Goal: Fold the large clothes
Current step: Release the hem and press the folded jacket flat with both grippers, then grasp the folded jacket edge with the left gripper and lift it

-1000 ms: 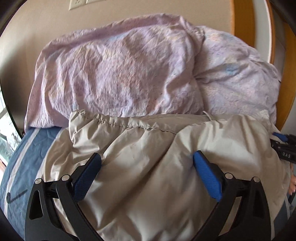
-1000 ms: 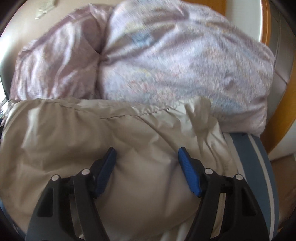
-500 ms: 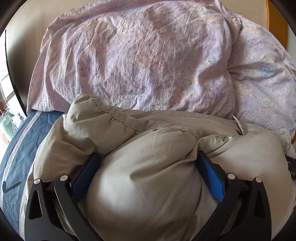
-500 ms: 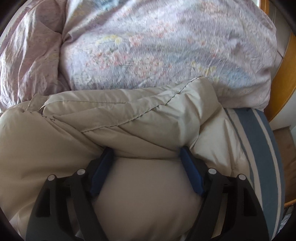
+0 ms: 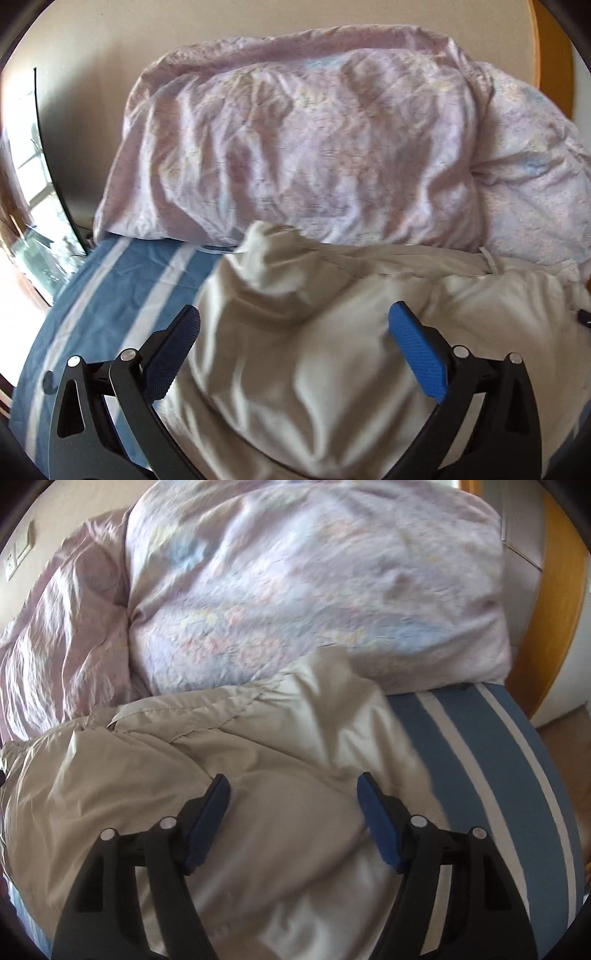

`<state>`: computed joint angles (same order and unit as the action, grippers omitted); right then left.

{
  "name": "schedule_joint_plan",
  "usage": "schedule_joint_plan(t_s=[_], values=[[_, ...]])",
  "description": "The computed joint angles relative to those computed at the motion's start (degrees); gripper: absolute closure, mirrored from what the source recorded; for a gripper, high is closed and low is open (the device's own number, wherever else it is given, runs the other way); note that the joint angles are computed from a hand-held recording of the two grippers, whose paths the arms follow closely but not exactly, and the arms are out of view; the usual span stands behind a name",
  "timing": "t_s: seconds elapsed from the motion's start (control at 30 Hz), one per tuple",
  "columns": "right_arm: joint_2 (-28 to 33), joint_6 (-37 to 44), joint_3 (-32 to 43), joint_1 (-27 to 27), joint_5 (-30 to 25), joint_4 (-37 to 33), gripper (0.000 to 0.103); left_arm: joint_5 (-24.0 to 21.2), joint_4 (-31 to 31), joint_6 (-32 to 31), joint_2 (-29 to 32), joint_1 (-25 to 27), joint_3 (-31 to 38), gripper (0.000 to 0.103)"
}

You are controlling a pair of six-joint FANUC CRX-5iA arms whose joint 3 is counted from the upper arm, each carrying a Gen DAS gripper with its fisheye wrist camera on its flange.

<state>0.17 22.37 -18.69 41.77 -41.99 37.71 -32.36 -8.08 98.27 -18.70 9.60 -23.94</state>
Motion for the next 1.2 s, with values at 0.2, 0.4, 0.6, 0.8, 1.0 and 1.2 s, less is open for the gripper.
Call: schedule_joint_plan(t_s=[0.2,0.4,0.6,0.8,1.0,1.2], values=[[3.6,3.7,2.7,-0.8,-2.6,-3.9,0.031,-0.6,7.3,-2.6,3.8,5.0,-1.2,0.001],[4.8,6.6,3.8,-2.3,-1.0,-7.1,0.030,2.0,17.3,-9.5,6.1,8.5,-4.1,0.001],[4.8,4.1,2.1,-2.2,-0.3,-4.0,0.028,4.7,18.1,-10.6,5.9,9.2,-5.9,0.001],[-0.3,3.8,-0.9,-0.8,0.0,-6.0,0.032,5.1,17.8,-9.3,3.5,9.8,-7.2,0.001],[1.6,4.2,-0.7,-2.3,2.5,-7.5,0.028,6.1,26.5,-15.0,5.9,11.0,-8.9,0.001],[-6.3,0.7,-5.0,-1.7,4.3,-11.4,0.028,3.7,37.9,-25.6,0.3,14.0,-14.9,0.001]])
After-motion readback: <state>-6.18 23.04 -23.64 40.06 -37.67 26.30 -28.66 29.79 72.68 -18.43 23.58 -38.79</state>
